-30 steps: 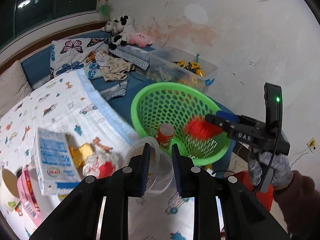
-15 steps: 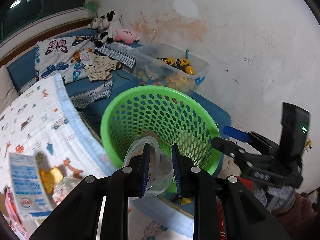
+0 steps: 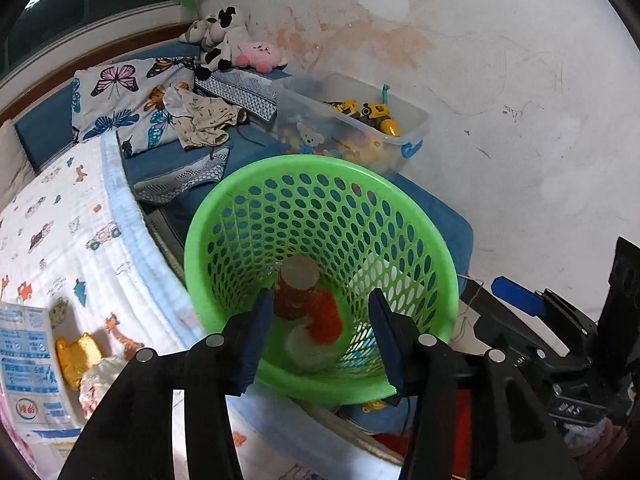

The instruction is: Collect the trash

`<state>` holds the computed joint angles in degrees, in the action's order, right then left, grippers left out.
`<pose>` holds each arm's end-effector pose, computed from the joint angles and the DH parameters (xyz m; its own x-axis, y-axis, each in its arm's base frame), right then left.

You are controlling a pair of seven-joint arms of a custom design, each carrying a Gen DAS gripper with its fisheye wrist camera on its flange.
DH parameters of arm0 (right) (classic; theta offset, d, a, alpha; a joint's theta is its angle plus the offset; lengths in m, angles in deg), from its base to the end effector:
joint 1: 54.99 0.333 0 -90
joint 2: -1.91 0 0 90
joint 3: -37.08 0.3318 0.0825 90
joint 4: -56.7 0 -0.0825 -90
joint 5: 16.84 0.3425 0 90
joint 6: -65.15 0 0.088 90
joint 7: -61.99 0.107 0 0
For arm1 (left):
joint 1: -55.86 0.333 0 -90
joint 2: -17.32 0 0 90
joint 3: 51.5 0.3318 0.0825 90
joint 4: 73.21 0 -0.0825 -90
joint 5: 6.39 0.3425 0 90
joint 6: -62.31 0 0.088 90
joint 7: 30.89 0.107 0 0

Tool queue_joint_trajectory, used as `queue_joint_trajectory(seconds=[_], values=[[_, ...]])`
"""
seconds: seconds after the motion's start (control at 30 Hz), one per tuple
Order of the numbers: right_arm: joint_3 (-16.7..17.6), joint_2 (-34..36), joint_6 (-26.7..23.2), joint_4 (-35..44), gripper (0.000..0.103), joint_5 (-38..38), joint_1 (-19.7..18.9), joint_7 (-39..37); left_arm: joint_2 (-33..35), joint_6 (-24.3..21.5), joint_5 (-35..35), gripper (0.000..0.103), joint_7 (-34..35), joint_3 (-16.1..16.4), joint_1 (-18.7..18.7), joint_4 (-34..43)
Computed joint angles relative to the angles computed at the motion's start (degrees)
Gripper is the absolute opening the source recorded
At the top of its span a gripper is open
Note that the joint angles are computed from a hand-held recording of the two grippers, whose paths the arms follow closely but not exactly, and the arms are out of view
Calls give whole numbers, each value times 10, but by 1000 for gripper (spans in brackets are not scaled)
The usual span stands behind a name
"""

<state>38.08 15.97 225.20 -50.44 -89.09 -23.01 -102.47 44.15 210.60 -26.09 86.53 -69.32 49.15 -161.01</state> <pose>0.4927 0.3711 0.4726 -0.0428 -0.9568 -0.2875 -0.5918 0.2561 -0.7643 0.6551 -0.2430 0.4940 -0.5987 -0.7835 0.1661 -0.6774 0.3847 -0.6270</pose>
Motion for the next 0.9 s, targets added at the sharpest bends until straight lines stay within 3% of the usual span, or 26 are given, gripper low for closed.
queue_joint_trajectory(seconds=[0.43, 0.63, 0.9], values=[[0, 29, 12, 49, 76, 18, 26, -50, -135, 122, -81, 53, 50, 8, 49, -182], [-6, 52, 26, 84, 77, 47, 46, -97, -201, 175, -151, 61, 101, 27, 63, -271], [-25, 93, 43, 139, 79, 107, 81, -177, -264, 217, -254, 63, 176, 78, 56, -367]])
